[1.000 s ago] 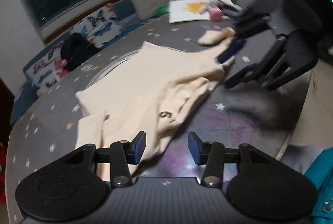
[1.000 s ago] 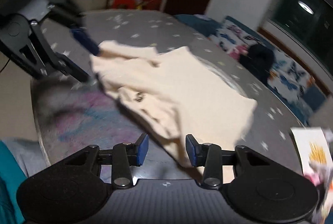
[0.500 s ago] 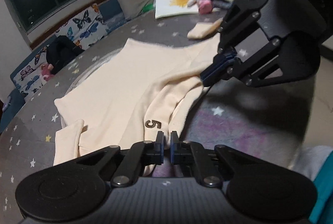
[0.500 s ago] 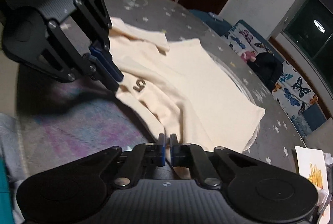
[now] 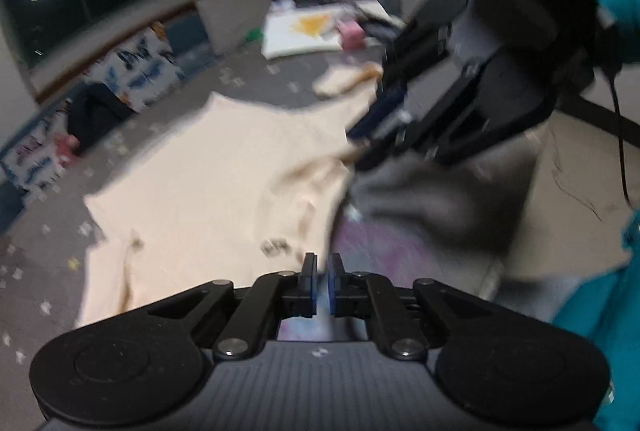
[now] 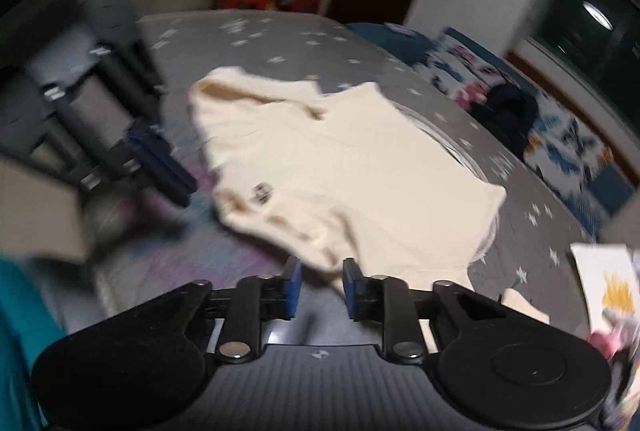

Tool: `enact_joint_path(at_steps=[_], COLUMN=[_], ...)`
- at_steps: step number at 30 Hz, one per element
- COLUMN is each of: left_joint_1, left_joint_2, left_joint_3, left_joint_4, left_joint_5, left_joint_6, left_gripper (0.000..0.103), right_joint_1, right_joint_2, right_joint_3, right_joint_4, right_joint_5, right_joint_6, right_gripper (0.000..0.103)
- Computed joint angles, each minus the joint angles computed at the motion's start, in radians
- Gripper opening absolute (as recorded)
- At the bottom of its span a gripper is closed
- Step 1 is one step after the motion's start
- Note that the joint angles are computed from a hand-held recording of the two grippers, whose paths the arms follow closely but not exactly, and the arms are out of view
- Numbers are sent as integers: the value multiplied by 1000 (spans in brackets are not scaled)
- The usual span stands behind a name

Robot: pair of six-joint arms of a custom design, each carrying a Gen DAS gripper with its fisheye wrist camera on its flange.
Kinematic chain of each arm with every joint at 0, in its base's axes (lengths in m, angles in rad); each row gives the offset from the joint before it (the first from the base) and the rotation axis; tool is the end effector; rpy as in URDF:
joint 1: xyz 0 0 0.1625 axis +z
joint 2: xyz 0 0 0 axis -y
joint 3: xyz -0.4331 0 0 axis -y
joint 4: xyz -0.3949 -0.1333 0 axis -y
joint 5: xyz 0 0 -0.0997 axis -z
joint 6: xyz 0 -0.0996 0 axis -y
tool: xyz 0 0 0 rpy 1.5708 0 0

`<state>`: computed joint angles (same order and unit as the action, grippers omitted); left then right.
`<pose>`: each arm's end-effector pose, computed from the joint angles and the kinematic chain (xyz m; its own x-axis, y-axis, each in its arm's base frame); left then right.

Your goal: Fold clothes

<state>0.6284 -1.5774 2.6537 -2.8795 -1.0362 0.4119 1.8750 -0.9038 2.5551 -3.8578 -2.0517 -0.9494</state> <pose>-0.1356 -0.3260 0.1876 -0.2353 0.8037 -0.5465 0.9619 0.2731 -0.0126 0.1937 -0.3258 0.0973 -0.3444 -0.6262 0.6994 -0.8950 0.4441 -0.0430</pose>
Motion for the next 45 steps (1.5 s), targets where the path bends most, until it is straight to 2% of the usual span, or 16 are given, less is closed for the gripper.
enact_joint_path(at_steps=[3,5,7,9,10,14,18,20,23,26,29,32,35,37,41,45], left_joint_1=[11,27,40,57,67,79,88,100,97,87,85,93,111,125,145,152], left_joint_2=[70,116,149,163,162,126,29,9,-3,-17,5,72,150,196,275,317], left_joint_3=[-10,-23,-34,-48,-54,-49,-36,-41,-36,-43,-73,-105,-129,-145,-168,-176], left_joint_4=[-82,-101,-95,-68,-57,-47,28,92,152,167,97,3,-46,-54,-74,-96], left_joint_5=[31,45,57,50,40,11,-60,-85,-83,-86,-100,-101,-97,-100,-90,-100], left_joint_6=[-2,-9,-17,-26,-32,-32,7,18,44,56,53,15,-30,-50,-74,-81], left_gripper=[34,35,34,13,10,7,7,0,0,1,4,4,5,5,5,5], right_joint_1=[-35,-57,-69,-75,-79,-70,-28,-23,-16,-13,-26,-59,-88,-93,-101,-123], right_joint_2=[-16,-16,3,22,23,-16,-118,-151,-184,-173,-141,-74,-19,3,-64,-111], right_joint_3=[-40,-56,-67,-68,-63,-8,64,84,102,93,47,-4,-21,2,54,60], right_joint_4=[84,124,123,107,104,71,122,198,293,230,150,122,137,94,105,3], right_joint_5=[17,27,17,4,6,31,38,25,-1,-4,33,69,72,77,94,55], right_joint_6=[142,207,235,242,243,233,262,284,296,279,263,269,290,260,258,256], right_gripper=[25,25,24,14,9,5,3,3,3,6,7,9,9,9,19,23])
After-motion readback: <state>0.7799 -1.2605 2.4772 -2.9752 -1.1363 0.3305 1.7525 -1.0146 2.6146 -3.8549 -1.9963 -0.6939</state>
